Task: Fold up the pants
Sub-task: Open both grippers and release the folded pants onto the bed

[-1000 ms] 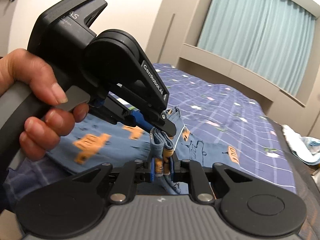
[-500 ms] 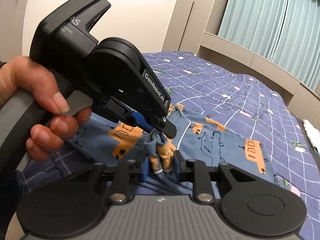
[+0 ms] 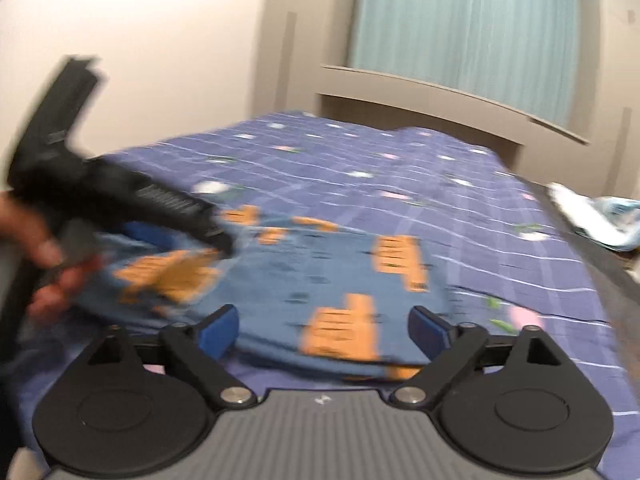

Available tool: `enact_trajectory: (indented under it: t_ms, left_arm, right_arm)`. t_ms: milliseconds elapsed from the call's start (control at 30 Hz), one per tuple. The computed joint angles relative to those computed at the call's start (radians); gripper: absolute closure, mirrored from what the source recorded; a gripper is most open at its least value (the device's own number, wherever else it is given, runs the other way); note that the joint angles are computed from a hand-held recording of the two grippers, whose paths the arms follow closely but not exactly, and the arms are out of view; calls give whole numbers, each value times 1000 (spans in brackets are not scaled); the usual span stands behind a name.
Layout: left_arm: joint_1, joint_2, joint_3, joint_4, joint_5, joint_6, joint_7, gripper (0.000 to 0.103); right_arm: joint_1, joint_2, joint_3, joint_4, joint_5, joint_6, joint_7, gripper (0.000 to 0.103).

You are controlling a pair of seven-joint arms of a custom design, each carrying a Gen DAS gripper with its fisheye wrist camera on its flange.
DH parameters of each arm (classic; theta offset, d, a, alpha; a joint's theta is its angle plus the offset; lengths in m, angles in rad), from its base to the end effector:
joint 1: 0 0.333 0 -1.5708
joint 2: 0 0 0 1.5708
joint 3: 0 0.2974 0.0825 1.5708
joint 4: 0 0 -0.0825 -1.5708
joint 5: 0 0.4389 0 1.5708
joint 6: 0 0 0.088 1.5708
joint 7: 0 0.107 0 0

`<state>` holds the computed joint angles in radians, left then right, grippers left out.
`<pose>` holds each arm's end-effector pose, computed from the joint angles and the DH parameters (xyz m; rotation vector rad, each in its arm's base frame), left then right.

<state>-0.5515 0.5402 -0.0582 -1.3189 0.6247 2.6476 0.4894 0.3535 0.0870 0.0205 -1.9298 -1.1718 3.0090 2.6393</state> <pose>0.6569 -0.4643 0.4831 -1.8304 1.7248 -1.0619 0.5880 0.3028 0.4822 -1.8314 1.2137 -0.8940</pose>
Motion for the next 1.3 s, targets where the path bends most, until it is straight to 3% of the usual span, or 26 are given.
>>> enact_trajectory:
  t_ms: [133, 267, 500, 667, 833, 967, 1133, 1300]
  left_arm:
    - [-15, 17, 11, 25, 24, -25, 0, 11]
    - [-17, 49, 19, 71, 29, -47, -8, 7]
    - [-28, 147, 35, 229, 7, -134, 0, 4]
    - [-31, 107, 42, 168, 17, -116, -13, 4]
    - [-26, 16, 28, 40, 39, -90, -54, 2]
    - [-34, -90, 30, -109, 124, -52, -137, 1]
    - [-25, -233, 6, -296, 269, -43, -255, 1]
    - [-13, -382, -22, -448, 468, -72, -436, 1]
  right_arm:
    - [2, 62, -9, 69, 55, -98, -78, 4]
    - [22, 126, -46, 152, 41, -183, -54, 1]
    - [53, 308, -98, 383, 132, -230, -194, 1]
    - [85, 398, -149, 508, 211, -274, -268, 1]
    - [125, 309, -193, 378, 176, -269, -200, 0]
    - [139, 174, -188, 201, 38, -262, -24, 0]
    - [129, 34, -133, 39, -99, -293, 135, 0]
    - [104, -11, -55, -2, -195, -344, 217, 0]
